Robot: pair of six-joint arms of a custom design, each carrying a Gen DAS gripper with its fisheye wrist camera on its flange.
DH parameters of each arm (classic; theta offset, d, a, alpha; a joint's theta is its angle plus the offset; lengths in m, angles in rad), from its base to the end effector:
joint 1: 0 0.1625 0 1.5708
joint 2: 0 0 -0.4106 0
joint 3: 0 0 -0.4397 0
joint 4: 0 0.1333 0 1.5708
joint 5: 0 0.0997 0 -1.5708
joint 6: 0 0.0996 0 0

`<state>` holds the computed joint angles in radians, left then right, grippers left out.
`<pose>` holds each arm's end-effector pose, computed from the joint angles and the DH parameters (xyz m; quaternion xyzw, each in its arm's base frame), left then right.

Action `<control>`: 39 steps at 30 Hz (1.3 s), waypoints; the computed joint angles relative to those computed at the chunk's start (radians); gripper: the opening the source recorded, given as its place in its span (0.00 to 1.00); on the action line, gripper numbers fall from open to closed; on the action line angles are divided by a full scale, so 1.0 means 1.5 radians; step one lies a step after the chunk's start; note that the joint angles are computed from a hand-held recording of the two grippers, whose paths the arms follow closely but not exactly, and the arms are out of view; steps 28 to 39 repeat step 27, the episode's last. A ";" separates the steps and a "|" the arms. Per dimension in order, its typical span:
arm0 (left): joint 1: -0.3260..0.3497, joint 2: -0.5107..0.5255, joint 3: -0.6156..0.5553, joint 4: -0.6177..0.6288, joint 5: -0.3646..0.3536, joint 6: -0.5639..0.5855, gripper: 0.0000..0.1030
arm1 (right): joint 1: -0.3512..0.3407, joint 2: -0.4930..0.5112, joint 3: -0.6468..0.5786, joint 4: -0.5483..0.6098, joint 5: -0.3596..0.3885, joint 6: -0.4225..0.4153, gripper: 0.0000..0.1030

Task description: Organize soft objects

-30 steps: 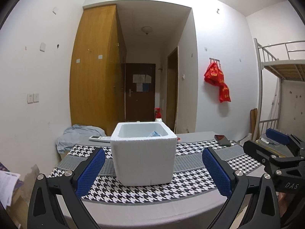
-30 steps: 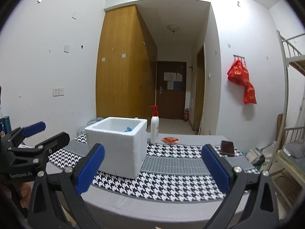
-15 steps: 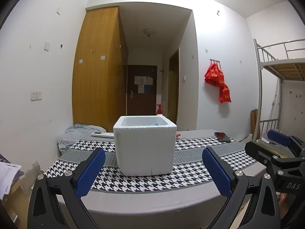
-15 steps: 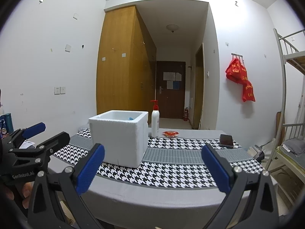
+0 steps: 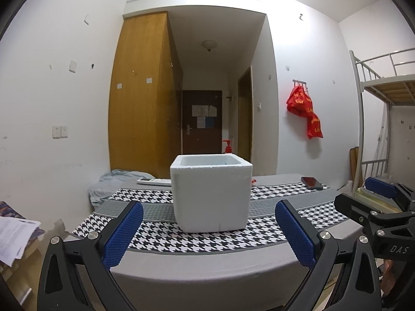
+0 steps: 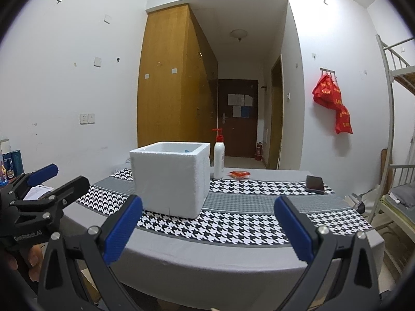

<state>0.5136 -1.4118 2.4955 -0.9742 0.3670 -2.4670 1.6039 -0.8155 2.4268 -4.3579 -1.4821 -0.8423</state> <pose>-0.1462 -0.3422 0.0764 0.2227 0.6856 -0.6202 0.3094 0.1551 -0.3887 0.0760 0.3746 -0.7425 0.5239 0.1842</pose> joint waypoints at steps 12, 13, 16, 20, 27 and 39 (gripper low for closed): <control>0.010 0.012 -0.013 0.040 0.004 -0.029 0.99 | 0.004 0.007 0.003 0.002 -0.003 -0.016 1.00; 0.011 0.014 -0.015 0.045 0.004 -0.033 0.99 | 0.004 0.006 0.003 0.004 -0.004 -0.015 1.00; 0.011 0.018 -0.018 0.049 0.004 -0.039 0.99 | 0.000 0.002 0.004 0.008 -0.003 -0.012 1.00; 0.011 0.020 -0.022 0.066 0.007 -0.052 0.99 | -0.002 0.001 0.004 0.008 -0.003 -0.008 1.00; 0.008 0.017 -0.020 0.076 0.010 -0.064 0.99 | 0.002 0.003 0.002 0.009 -0.010 -0.005 1.00; 0.008 0.017 -0.020 0.076 0.010 -0.064 0.99 | 0.002 0.003 0.002 0.009 -0.010 -0.005 1.00</control>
